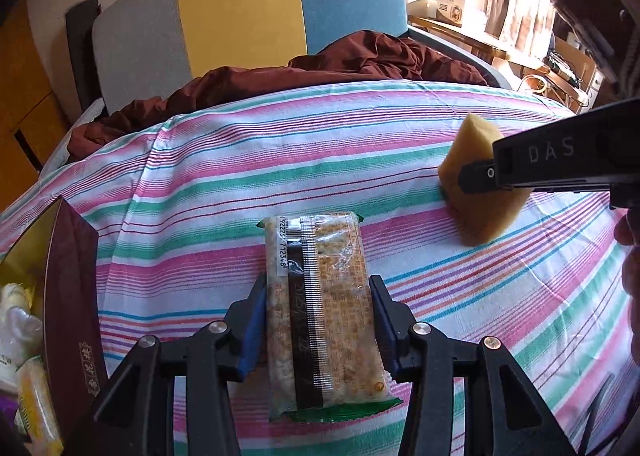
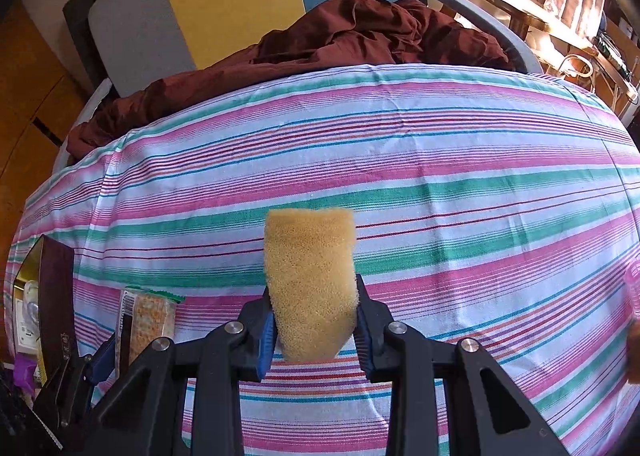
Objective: Organize objects
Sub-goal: 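Drop the crackers into the tin with the left gripper while the right holds the sponge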
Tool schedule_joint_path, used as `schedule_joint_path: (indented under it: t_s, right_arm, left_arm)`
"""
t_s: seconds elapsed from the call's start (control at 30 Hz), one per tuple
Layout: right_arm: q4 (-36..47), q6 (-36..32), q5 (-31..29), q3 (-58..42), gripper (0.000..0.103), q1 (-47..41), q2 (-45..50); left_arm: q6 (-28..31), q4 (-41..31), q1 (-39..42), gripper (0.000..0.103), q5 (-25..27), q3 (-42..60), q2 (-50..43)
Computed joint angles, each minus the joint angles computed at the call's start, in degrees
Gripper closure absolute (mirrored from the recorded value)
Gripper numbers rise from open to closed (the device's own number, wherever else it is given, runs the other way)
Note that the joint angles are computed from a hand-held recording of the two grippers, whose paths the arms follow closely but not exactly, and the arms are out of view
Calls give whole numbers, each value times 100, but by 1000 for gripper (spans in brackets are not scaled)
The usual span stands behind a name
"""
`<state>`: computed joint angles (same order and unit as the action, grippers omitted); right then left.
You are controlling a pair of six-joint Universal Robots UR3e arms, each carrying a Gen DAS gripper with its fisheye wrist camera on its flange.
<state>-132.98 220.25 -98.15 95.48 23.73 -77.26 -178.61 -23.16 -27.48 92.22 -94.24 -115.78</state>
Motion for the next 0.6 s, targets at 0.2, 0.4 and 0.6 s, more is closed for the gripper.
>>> schedule_joint_path:
  t_s: [0.2,0.4,0.6]
  right_arm:
    - [59,-117,3,-154,71,70,133]
    - [-90,-290,71,-264,72,148,255]
    - [-26,-463,5,-591,72,397,515]
  left_arm:
    - [65,158,96,55,-41,-599,552]
    - [111,226,243,55,-202,-1090,1175]
    - [226,277,410,55,-331,-1601,1882]
